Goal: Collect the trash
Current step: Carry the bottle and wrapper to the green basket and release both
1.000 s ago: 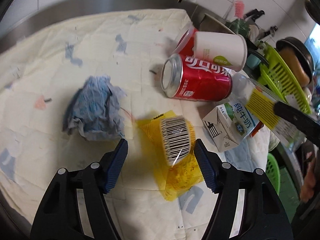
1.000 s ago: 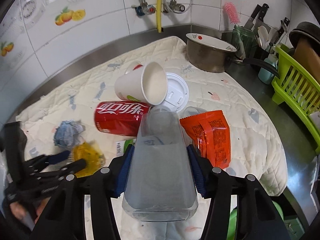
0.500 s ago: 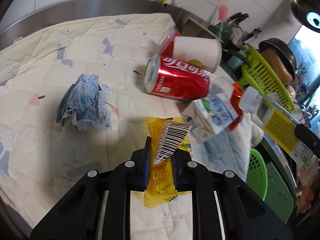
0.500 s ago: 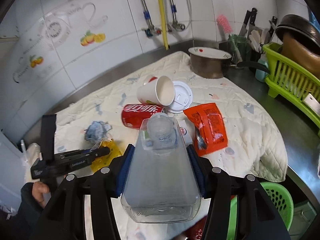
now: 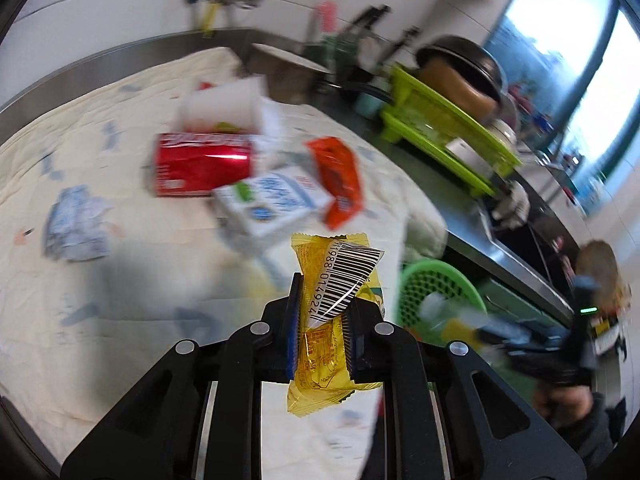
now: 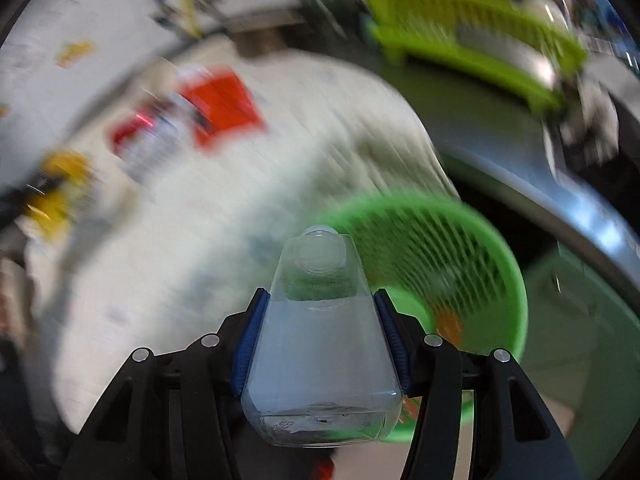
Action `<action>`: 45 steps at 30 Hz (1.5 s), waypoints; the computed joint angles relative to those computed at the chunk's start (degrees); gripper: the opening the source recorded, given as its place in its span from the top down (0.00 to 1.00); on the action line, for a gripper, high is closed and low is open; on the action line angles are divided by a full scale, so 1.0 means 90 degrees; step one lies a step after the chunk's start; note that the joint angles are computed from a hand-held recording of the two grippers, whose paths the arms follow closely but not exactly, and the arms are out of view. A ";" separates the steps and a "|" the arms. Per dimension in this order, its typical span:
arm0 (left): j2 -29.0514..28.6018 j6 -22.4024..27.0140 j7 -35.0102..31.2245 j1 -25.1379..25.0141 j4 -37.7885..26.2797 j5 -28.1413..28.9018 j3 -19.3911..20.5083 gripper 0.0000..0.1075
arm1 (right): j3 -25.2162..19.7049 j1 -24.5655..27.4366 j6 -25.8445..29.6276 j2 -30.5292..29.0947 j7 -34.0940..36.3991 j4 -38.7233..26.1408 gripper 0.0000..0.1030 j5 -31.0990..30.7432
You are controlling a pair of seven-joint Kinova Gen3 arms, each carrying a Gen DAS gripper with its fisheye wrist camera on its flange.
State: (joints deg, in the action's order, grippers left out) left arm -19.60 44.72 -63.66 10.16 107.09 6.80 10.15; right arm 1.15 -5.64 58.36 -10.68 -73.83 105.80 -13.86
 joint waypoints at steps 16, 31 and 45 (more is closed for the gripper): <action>0.1892 -0.0160 0.0760 0.1299 -0.1124 -0.0924 0.0849 0.85 | 0.0091 0.0788 -0.0969 0.1399 0.0149 0.1170 0.49 0.0106; 0.2747 0.0249 0.1443 0.2484 -0.1852 -0.2140 0.0584 0.85 | 0.0254 0.1191 -0.0597 0.1133 0.0841 0.0771 0.38 -0.0403; 0.3372 0.0469 0.1553 0.3101 -0.2396 -0.2505 0.0410 0.84 | 0.0944 0.1341 -0.0227 -0.0535 0.1243 0.0735 0.33 -0.0402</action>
State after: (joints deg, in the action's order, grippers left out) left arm 10.74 48.94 -49.69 38.08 85.52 -15.75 13.84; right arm 9.64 6.43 56.32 -15.50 -62.64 112.42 -17.48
